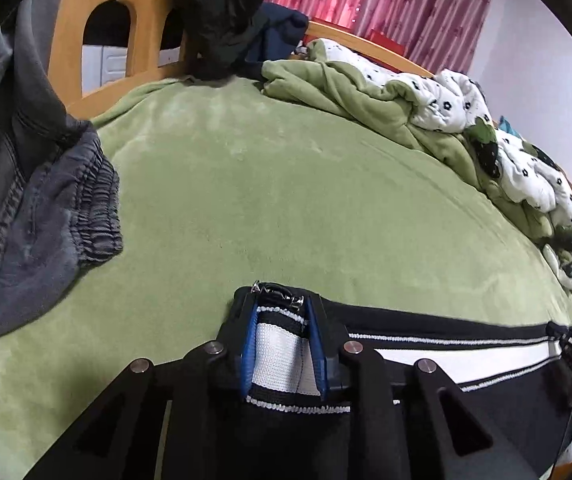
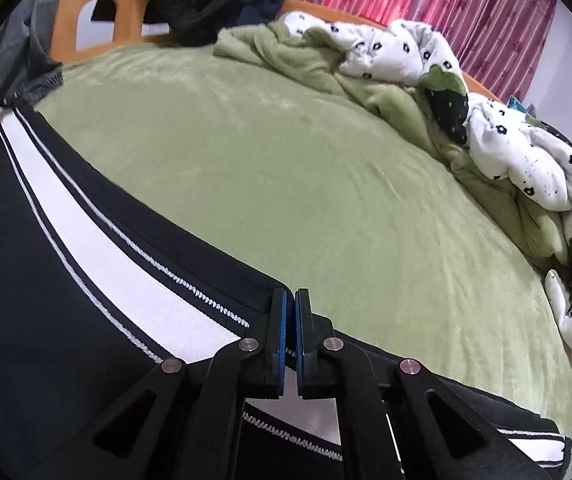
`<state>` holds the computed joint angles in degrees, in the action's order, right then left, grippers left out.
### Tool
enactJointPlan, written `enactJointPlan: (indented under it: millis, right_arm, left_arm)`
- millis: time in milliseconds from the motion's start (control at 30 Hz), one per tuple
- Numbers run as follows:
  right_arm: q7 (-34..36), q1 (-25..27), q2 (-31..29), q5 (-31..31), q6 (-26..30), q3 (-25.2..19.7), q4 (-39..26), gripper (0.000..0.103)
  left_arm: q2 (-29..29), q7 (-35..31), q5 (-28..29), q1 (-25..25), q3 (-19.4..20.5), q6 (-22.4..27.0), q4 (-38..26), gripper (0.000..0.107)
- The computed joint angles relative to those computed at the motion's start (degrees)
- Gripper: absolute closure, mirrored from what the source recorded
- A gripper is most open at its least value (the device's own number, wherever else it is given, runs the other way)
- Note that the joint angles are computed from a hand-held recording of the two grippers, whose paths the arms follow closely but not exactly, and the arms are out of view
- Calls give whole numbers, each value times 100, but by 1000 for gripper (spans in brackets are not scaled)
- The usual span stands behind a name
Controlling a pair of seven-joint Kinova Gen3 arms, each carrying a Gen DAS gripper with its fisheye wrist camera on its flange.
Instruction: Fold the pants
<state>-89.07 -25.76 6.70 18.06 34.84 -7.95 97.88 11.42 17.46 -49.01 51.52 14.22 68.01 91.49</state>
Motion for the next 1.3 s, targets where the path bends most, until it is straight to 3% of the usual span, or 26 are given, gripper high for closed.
enactJointPlan:
  millis: [67,200,300,367,433,533,633,733,900,1167,1300]
  right_arm:
    - [-466,-260,164,295,-61,138,39,100]
    - [-968,-30,224,452,-24,-106,18,94]
    - [-1172,192,-56,233,-91,-60,59,80]
    - [-1609,277,-369,399,-323,86,274,60]
    - [-1814,357,-500,389,-212,277,291,55]
    - [-1729,351,-54,181,417,639,-62,55]
    - [-1881,729,220,375,461,381,-88,54]
    - [-2136,921,200,453,281,257,-18,51]
    - [-2728,620,35,1038,638,235,-18,50]
    - [-2329,851,-879,-370,975,-202,20,45]
    - [-2337,939,-1427,-679,1258,-515,-76,44]
  left_arm:
    - [278,-247,272,-282,190,162,-215,85]
    - [582,-561,270,-152,213,747,-621,79]
    - [776,-940,366,398,-252,1372,-1120,61]
    - [874,-990,207,799,-475,1745,-1350,52]
    - [853,-920,-83,926,-360,1787,-1363,48]
    - [773,-756,-202,951,-329,1335,-1239,38]
    - [871,-905,169,641,-303,819,-1206,38]
    - [1087,-1110,677,460,-390,718,-1317,38]
    - [1155,-1228,643,906,-543,1262,-1756,38]
    - [723,-174,208,1576,-331,1341,-1626,38]
    - [785,-161,-116,1951,-185,1871,-2138,38]
